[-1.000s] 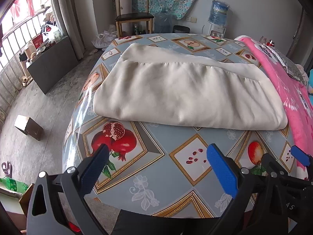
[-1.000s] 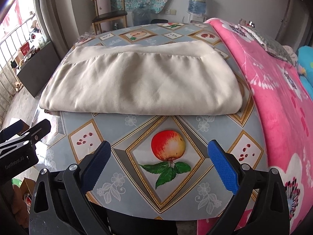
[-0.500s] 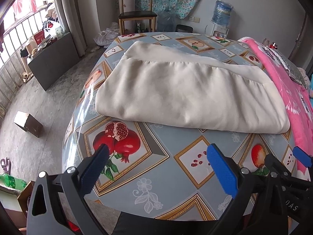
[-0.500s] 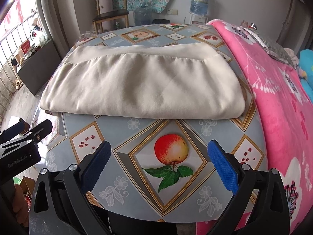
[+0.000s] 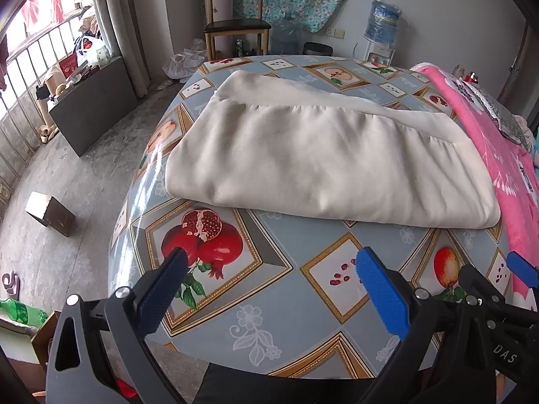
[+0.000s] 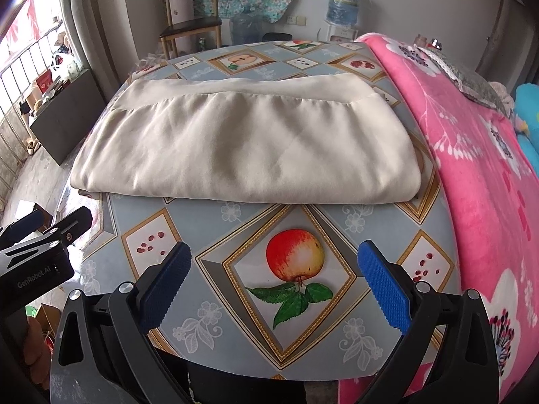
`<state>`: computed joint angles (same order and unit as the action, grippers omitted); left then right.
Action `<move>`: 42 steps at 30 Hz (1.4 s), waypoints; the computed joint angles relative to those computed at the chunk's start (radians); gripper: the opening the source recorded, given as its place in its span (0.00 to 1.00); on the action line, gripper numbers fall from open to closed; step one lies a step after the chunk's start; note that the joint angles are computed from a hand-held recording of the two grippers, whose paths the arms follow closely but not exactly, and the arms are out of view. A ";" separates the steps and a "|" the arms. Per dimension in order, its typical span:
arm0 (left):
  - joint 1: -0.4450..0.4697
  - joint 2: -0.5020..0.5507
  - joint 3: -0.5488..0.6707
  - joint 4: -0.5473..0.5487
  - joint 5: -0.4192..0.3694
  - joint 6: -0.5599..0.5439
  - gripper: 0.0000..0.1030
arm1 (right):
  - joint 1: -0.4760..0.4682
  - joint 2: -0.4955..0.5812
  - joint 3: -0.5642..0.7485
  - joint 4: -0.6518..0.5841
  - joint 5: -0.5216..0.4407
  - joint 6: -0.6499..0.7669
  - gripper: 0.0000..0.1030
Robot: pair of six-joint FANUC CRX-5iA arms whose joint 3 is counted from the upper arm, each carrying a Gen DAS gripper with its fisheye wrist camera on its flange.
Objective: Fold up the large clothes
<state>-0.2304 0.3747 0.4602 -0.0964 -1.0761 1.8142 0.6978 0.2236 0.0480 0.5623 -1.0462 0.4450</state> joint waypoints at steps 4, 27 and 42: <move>-0.005 -0.001 0.000 -0.007 0.000 0.003 0.95 | 0.002 -0.004 -0.004 0.004 -0.002 -0.008 0.93; -0.020 0.002 0.013 -0.028 -0.005 0.007 0.95 | 0.001 -0.018 -0.017 0.009 -0.002 -0.021 0.93; -0.021 0.004 0.019 -0.029 -0.008 0.007 0.95 | 0.001 -0.015 -0.012 0.008 -0.005 -0.018 0.93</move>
